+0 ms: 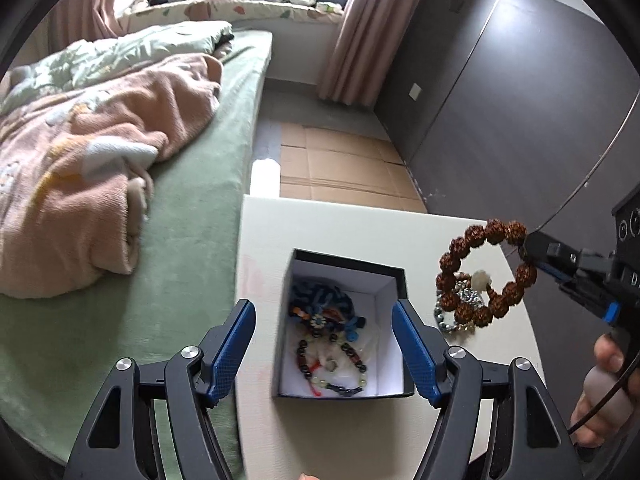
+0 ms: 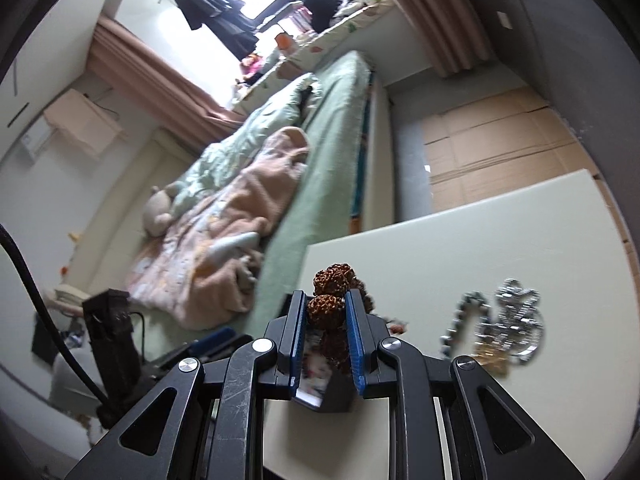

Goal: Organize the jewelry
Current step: 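Carry the brown bead bracelet into the box and open the right tool, then move both open tools back toward the silver chains and grey bracelet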

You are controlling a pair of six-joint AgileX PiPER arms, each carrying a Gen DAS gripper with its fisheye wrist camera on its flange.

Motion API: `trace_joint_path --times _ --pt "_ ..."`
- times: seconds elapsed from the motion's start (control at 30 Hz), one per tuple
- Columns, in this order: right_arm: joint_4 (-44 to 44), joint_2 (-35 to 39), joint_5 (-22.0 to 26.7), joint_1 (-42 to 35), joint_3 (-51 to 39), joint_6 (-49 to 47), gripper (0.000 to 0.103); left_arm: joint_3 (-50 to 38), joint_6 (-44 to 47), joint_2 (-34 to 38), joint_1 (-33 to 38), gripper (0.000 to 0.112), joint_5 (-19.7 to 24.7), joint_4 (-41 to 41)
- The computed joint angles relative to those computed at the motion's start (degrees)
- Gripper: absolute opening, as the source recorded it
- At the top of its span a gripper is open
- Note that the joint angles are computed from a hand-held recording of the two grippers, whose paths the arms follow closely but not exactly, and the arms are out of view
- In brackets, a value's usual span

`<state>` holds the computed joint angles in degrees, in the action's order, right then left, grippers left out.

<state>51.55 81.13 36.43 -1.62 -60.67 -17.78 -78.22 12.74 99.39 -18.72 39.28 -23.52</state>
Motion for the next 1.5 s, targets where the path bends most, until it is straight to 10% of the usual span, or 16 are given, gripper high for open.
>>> trace_joint_path --times 0.6,0.83,1.5 --pt "-12.08 9.89 -2.29 12.99 -9.37 13.97 0.023 5.47 4.03 -5.55 5.74 0.072 -1.13 -2.03" --pt "-8.10 9.78 0.15 11.30 -8.16 10.23 0.047 5.74 2.62 -6.28 5.17 0.072 -1.14 -0.45" --pt "-12.07 0.06 7.06 -7.12 3.38 7.10 0.058 -0.07 -3.95 -1.92 -6.69 0.072 -1.15 4.75"
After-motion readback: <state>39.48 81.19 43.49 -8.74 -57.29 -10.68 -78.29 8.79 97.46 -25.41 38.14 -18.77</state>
